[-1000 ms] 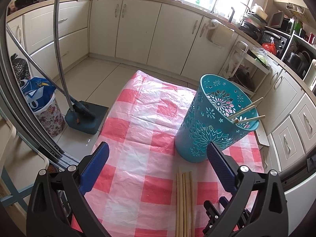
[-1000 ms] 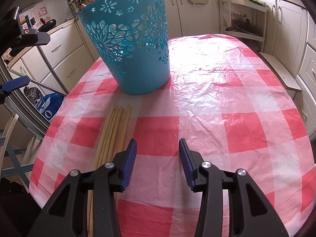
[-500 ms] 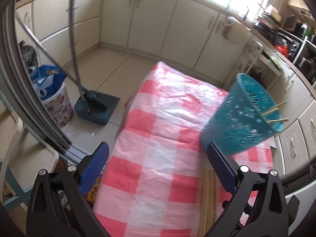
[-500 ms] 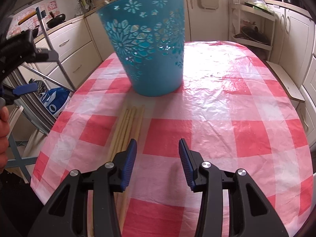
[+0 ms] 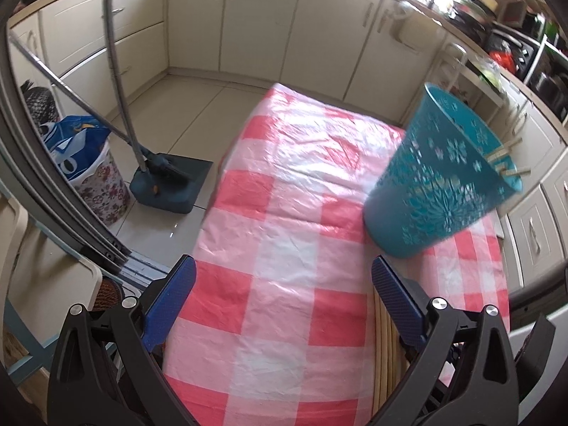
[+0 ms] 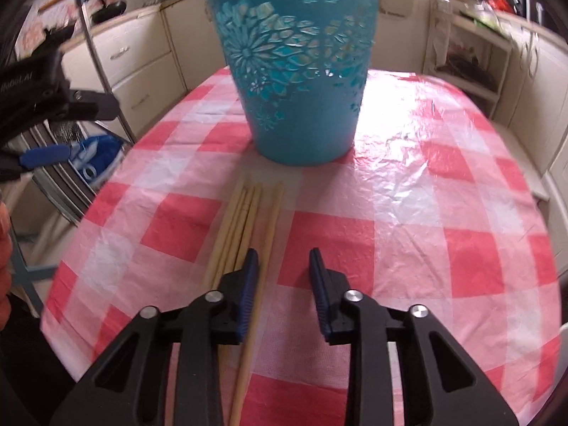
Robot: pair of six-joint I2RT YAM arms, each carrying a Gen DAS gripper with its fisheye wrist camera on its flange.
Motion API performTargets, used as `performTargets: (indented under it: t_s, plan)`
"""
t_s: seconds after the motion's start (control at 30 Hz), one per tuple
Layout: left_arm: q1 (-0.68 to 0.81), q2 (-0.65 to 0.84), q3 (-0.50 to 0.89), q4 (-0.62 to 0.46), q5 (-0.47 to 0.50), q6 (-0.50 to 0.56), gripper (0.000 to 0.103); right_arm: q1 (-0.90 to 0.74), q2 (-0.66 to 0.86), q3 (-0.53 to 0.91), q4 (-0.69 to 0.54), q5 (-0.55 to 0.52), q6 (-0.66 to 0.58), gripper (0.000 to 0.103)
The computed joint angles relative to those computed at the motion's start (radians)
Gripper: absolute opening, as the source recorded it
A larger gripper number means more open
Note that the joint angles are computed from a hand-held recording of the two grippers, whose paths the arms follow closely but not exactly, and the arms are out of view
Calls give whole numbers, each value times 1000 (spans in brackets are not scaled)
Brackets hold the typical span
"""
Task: Organize utensils
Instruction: 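Grasp a chopstick with the right gripper while the left gripper grasps another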
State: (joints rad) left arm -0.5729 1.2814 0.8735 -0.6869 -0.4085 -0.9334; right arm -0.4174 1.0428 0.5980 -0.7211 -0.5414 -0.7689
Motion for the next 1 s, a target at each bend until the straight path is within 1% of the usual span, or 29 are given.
performTargets:
  t_s: [0.07, 0.13, 0.17, 0.37, 0.47, 0.63, 0.7, 0.73, 0.77, 0.8, 0.87, 0.9, 0.97, 1.0]
  plan:
    - [-18, 28, 2, 10, 8, 4, 95, -4, 7, 3, 1, 3, -6, 17]
    - [-37, 68, 4, 22, 21, 13, 95, -15, 22, 13, 0, 6, -6, 10]
    - [-50, 98, 8, 29, 26, 18, 95, -26, 35, 21, -4, 2, -8, 9]
    - [-119, 243, 51, 74, 50, 59, 95, -91, 110, 69, -29, -23, -28, 9]
    - [-141, 276, 66, 91, 56, 73, 95, -135, 166, 105, -50, -44, -47, 9]
    - [-164, 305, 75, 128, 70, 75, 94, -162, 198, 130, -79, -63, -79, 9]
    - [-166, 309, 69, 148, 84, 74, 89, -167, 202, 135, -89, -66, -86, 9]
    - [-163, 307, 60, 164, 100, 74, 82, -168, 205, 137, -92, -68, -87, 9]
    - [-159, 307, 54, 176, 112, 74, 79, -168, 206, 139, -94, -69, -88, 9]
    - [-163, 303, 49, 184, 101, 72, 75, -167, 207, 139, -94, -69, -89, 9]
    - [-157, 296, 38, 203, 109, 79, 60, -171, 214, 143, -97, -72, -97, 9]
    - [-152, 288, 30, 215, 116, 80, 56, -172, 216, 144, -99, -73, -98, 9]
    - [-140, 271, 10, 237, 135, 81, 38, -177, 224, 149, -103, -76, -105, 9]
    - [-132, 262, -3, 255, 155, 85, 34, -179, 227, 151, -104, -77, -108, 9]
